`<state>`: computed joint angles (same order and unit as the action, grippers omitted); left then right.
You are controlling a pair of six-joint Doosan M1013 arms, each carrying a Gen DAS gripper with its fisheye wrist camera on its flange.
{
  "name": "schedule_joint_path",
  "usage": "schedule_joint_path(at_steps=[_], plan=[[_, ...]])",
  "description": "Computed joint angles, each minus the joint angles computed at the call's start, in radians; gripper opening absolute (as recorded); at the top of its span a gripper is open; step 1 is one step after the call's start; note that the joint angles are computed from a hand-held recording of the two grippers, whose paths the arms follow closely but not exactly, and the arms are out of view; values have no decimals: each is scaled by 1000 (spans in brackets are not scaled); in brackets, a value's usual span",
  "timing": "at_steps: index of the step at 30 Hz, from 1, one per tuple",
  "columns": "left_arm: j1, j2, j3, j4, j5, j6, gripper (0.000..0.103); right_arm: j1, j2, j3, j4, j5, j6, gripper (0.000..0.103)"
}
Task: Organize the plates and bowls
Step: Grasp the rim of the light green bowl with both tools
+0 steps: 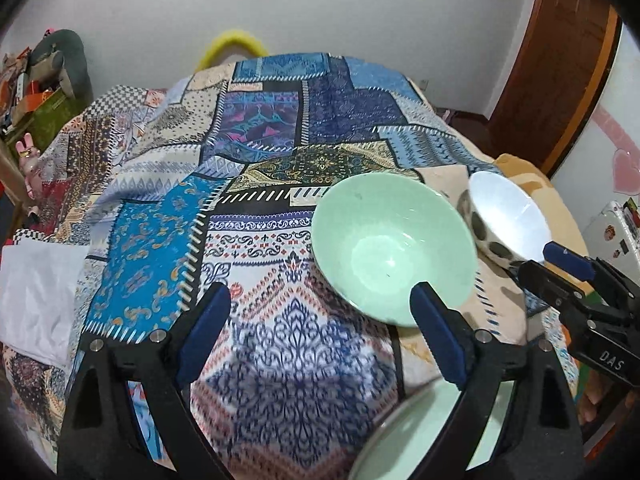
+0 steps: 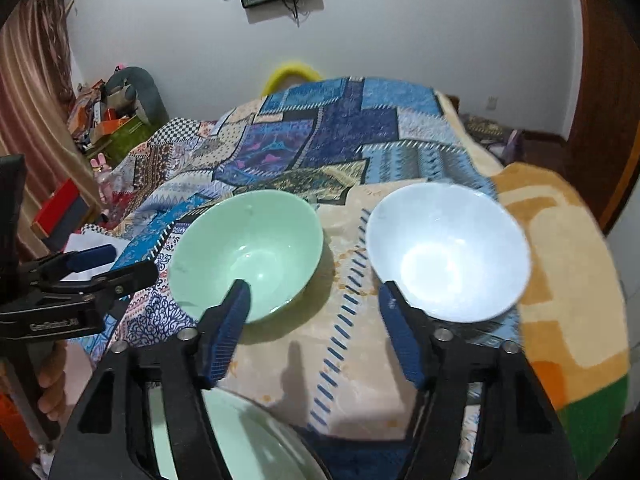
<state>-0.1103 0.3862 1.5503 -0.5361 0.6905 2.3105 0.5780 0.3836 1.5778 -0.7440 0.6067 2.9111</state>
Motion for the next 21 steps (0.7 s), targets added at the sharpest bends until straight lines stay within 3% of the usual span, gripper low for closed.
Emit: schedule_joint_path(at_steps=[5, 11, 21], plan=[[-9, 52, -56, 42, 45, -54, 79, -27, 24, -21, 126, -33, -123, 42], [-21, 99, -108, 96, 93, -102, 54, -48, 50, -46, 236, -52, -232, 34], [-32, 136, -151, 119, 160, -118, 30, -78, 71, -68, 445, -65, -402, 24]])
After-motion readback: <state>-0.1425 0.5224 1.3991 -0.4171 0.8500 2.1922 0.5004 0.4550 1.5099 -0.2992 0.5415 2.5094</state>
